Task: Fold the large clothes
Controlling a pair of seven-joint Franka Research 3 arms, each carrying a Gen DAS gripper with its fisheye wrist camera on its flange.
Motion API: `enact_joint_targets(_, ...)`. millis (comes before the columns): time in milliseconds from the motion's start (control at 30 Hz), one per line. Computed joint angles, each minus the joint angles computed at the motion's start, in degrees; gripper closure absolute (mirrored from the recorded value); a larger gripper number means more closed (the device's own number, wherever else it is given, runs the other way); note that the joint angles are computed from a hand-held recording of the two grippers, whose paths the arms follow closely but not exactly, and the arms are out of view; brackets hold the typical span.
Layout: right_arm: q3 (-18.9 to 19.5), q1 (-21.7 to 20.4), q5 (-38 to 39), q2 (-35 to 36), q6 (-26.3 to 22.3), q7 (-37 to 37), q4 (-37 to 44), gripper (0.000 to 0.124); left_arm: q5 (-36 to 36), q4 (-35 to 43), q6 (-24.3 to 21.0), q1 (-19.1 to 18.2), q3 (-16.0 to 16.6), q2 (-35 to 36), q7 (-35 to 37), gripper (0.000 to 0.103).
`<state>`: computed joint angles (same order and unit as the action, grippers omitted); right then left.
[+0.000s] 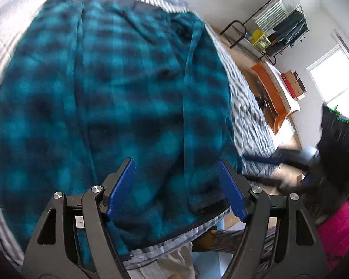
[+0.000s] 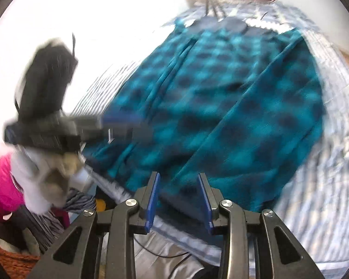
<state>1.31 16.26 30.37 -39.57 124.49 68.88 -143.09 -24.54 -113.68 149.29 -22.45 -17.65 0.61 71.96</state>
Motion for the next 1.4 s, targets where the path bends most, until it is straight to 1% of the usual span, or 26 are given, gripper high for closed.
enact_joint_targets(100, -0.94, -2.60, -2.02, 2.53, 0.94, 1.06, 3.17, 0.089, -2.81, 0.16, -0.51, 0.01, -0.26, 1.17, 0.76, 0.028)
enact_joint_targets(200, -2.41, -4.20, -1.82, 6.60, 2.54, 1.53, 6.92, 0.089, -4.91, 0.66, -0.43, 0.12, -0.75, 2.34, 2.20, 0.028)
enact_joint_targets(233, -2.55, -4.53, -1.77, 8.03, 3.18, 1.63, 8.26, 0.088, -5.07, 0.99, -0.48, 0.19, -0.86, 2.71, 2.39, 0.028)
enact_joint_targets(300, -3.22, -5.41, -1.97, 11.38, 4.28, 1.32, 11.30, 0.079, -5.00, 1.96, -0.94, 0.28, -1.14, 3.73, 2.26, 0.028)
enact_joint_targets(333, -3.20, -6.03, -2.40, 13.15, 5.37, 1.49, 12.71, 0.073, -5.60, 2.47, -1.04, 0.39, -1.35, 4.34, 2.44, 0.028)
enact_joint_targets(400, -3.56, -6.76, -2.36, 16.56, 6.70, 1.66, 15.54, 0.071, -7.52, 3.85, -1.31, 0.80, -1.85, 5.88, 3.32, 0.028)
enact_joint_targets(533, -4.04, -8.22, -2.19, 24.79, 8.86, 2.74, 23.04, 0.071, -7.21, 6.38, -0.98, 1.25, -2.72, 8.79, 3.46, 0.029)
enact_joint_targets(600, -4.58, -8.93, -0.96, 29.18, 9.26, 3.20, 27.48, 0.071, -6.48, 7.36, -1.05, 1.56, -3.10, 9.83, 3.43, 0.040)
enact_joint_targets(633, -4.59, -9.33, -0.70, 30.68, 9.51, 3.64, 28.95, 0.071, -6.45, 7.86, -1.01, 1.78, -3.33, 10.44, 3.60, 0.041)
enact_joint_targets(667, -4.57, -9.79, -0.78, 33.79, 9.94, 4.58, 31.97, 0.071, -6.74, 7.94, -0.99, 2.11, -3.60, 10.60, 3.93, 0.046)
enact_joint_targets(733, -4.22, -10.53, -1.39, 38.10, 10.43, 6.26, 36.14, 0.071, -6.71, 8.74, -1.05, 2.48, -3.92, 11.53, 4.27, 0.057)
enact_joint_targets(767, -4.07, -10.88, -2.02, 41.30, 10.43, 7.51, 39.32, 0.071, -6.57, 9.11, -1.18, 2.65, -4.07, 11.89, 4.38, 0.074)
enact_joint_targets(800, -3.88, -11.19, -2.44, 43.50, 10.44, 8.48, 41.48, 0.071, -6.71, 9.38, -1.45, 2.88, -4.30, 12.08, 4.62, 0.095)
enact_joint_targets(833, -3.69, -11.45, -2.89, 45.43, 10.42, 9.50, 43.42, 0.071, -7.59, 9.93, -1.89, 3.28, -4.74, 12.55, 5.64, 0.102)
enact_joint_targets(867, -3.55, -11.52, -4.27, 48.42, 10.42, 11.38, 46.50, 0.071, -8.31, 10.18, -1.86, 3.52, -5.13, 12.73, 6.61, 0.102)
enact_joint_targets(933, -3.48, -11.37, -7.64, 52.41, 10.69, 14.91, 50.81, 0.071, -7.19, 10.52, -1.56, 3.16, -5.22, 12.76, 7.12, 0.102)
enact_joint_targets(1000, -3.19, -11.54, -9.03, 56.79, 10.23, 17.34, 55.97, 0.071, -7.60, 10.70, -1.47, 3.23, -5.63, 12.69, 8.29, 0.102)
enact_joint_targets(1100, -3.11, -11.26, -11.90, 62.10, 8.22, 20.51, 62.93, 0.071, -7.55, 10.79, -1.02, 2.98, -5.73, 12.43, 8.72, 0.103)
enact_joint_targets(1133, -3.30, -10.94, -13.41, 64.13, 7.03, 21.84, 65.74, 0.076, -7.88, 10.38, -0.94, 3.04, -5.79, 11.98, 8.90, 0.103)
enact_joint_targets(1167, -3.35, -10.76, -14.48, 65.58, 6.25, 22.71, 67.74, 0.090, -7.74, 10.52, -0.97, 2.91, -5.68, 11.98, 8.74, 0.103)
enact_joint_targets(1200, -3.21, -10.78, -15.10, 66.84, 5.12, 23.17, 69.62, 0.097, -7.54, 10.57, -0.86, 2.79, -5.57, 11.91, 8.58, 0.103)
enact_joint_targets(1233, -3.16, -10.70, -15.84, 67.97, 3.87, 23.67, 71.39, 0.109, -7.72, 10.25, -0.82, 2.83, -5.58, 11.50, 8.71, 0.103)
enact_joint_targets(1267, -3.21, -10.53, -16.67, 68.56, 3.44, 23.99, 72.27, 0.118, -7.79, 10.20, -0.84, 2.77, -5.56, 11.34, 8.84, 0.103)
enact_joint_targets(1333, -3.46, -9.77, -18.99, 68.63, 3.46, 23.96, 72.61, 0.122, -7.71, 9.87, -0.82, 2.62, -5.48, 10.83, 9.15, 0.103)
enact_joint_targets(1400, -4.74, -8.07, -22.95, 67.19, 5.22, 25.53, 70.92, 0.123, -8.48, 9.40, -0.80, 2.64, -5.54, 10.14, 10.09, 0.103)
